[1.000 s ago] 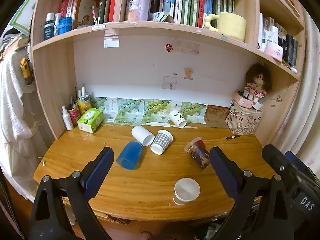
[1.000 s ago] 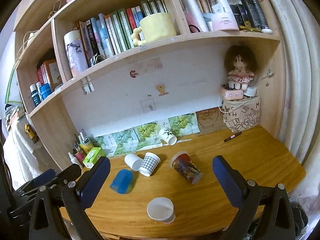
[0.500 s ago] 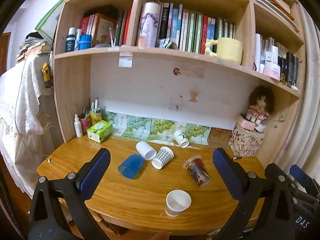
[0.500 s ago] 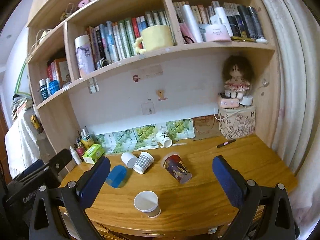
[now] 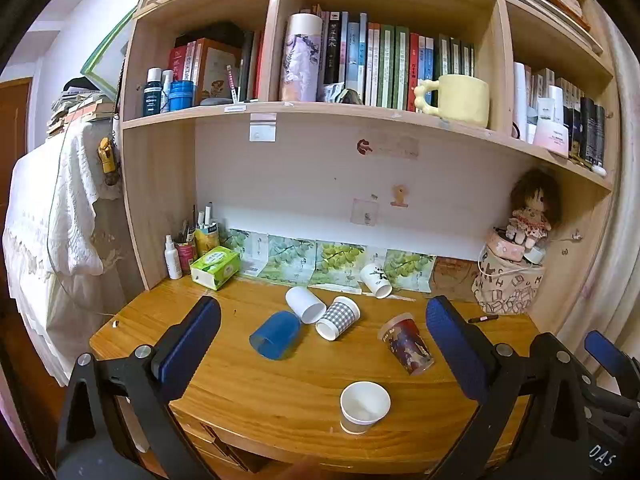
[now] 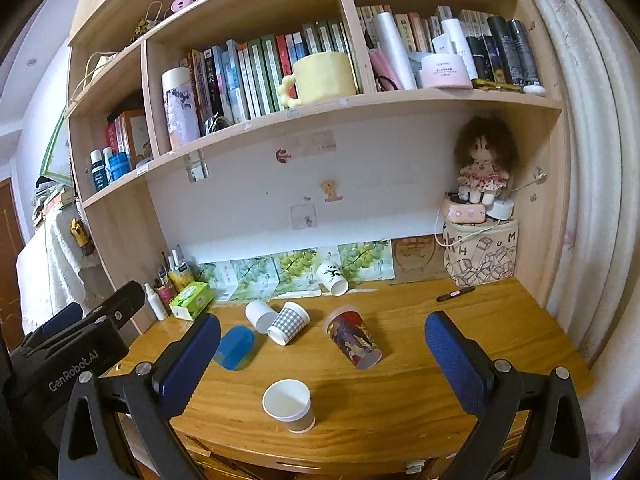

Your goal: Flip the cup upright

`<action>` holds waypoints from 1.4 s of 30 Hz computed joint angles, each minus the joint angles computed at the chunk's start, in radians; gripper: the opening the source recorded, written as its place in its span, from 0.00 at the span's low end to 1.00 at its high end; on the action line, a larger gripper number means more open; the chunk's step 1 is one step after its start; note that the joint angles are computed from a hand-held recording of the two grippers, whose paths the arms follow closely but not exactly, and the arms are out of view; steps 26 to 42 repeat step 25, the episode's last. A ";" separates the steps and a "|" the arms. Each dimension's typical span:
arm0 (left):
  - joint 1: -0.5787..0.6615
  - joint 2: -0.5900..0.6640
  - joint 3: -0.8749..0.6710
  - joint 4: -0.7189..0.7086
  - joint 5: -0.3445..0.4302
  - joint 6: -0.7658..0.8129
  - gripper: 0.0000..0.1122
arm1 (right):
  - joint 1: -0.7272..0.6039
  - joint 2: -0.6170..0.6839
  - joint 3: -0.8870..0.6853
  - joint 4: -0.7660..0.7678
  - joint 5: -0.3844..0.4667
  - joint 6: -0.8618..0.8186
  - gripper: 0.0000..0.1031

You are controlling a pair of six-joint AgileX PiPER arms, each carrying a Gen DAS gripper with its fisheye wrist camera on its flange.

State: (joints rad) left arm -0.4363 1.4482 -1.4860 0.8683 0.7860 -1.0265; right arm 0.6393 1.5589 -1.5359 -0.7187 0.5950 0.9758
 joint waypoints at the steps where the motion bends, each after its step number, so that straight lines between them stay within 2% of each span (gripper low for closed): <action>1: -0.002 0.002 -0.003 -0.003 0.004 0.005 0.91 | -0.002 0.000 0.001 0.005 -0.003 -0.003 0.99; 18: 0.005 -0.001 -0.009 -0.091 0.006 0.098 0.91 | 0.004 -0.016 0.023 0.004 0.012 0.019 0.99; 42: 0.010 -0.005 -0.006 -0.101 0.005 0.109 0.91 | 0.018 -0.020 0.034 -0.010 0.016 0.036 0.99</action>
